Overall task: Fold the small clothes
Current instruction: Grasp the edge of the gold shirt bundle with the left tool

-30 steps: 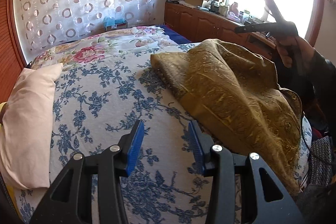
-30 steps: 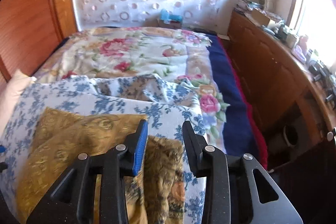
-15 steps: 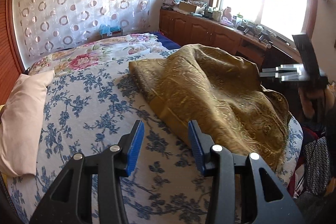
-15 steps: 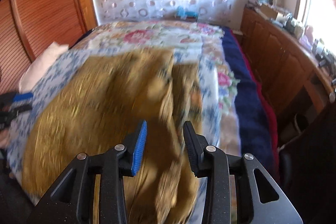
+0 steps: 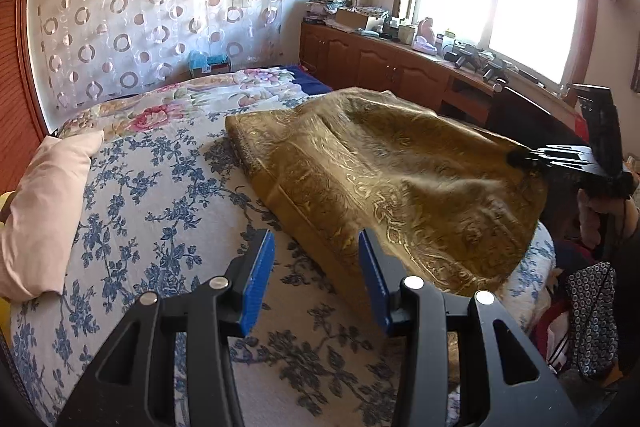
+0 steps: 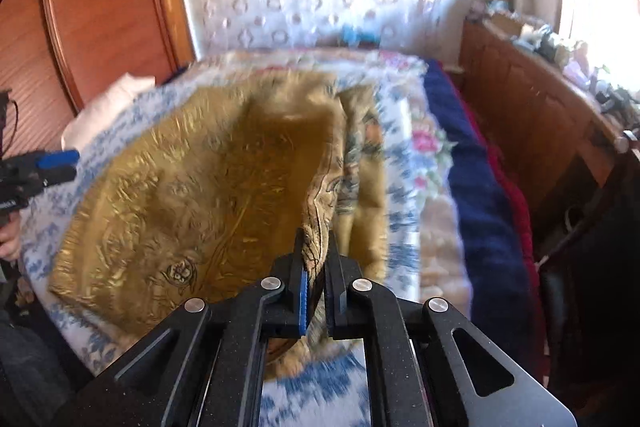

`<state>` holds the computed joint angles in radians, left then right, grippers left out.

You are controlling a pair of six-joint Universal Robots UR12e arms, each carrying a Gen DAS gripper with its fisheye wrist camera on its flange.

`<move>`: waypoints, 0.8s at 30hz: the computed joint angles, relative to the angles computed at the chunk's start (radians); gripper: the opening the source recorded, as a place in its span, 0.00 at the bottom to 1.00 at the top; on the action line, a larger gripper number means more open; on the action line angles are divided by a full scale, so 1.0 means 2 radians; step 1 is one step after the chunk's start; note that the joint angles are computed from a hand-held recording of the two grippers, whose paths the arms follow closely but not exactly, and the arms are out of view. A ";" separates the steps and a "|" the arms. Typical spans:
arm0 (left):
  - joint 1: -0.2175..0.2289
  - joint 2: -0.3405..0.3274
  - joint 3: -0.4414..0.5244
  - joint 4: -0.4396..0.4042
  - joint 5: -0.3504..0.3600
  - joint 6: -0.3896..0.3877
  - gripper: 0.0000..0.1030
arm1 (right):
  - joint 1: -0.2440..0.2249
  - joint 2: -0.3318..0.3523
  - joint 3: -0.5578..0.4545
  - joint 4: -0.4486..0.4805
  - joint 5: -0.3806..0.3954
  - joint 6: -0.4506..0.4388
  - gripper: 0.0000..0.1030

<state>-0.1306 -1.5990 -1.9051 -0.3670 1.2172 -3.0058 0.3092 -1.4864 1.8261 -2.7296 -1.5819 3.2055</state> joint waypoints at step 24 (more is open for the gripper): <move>-0.016 -0.009 0.001 -0.050 -0.024 0.013 0.41 | 0.003 -0.002 0.025 0.002 -0.027 0.051 0.41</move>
<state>-0.1620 -1.6175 -1.9023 -0.4661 1.1691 -2.9797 0.3160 -1.4908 1.8755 -2.7247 -1.6356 3.3079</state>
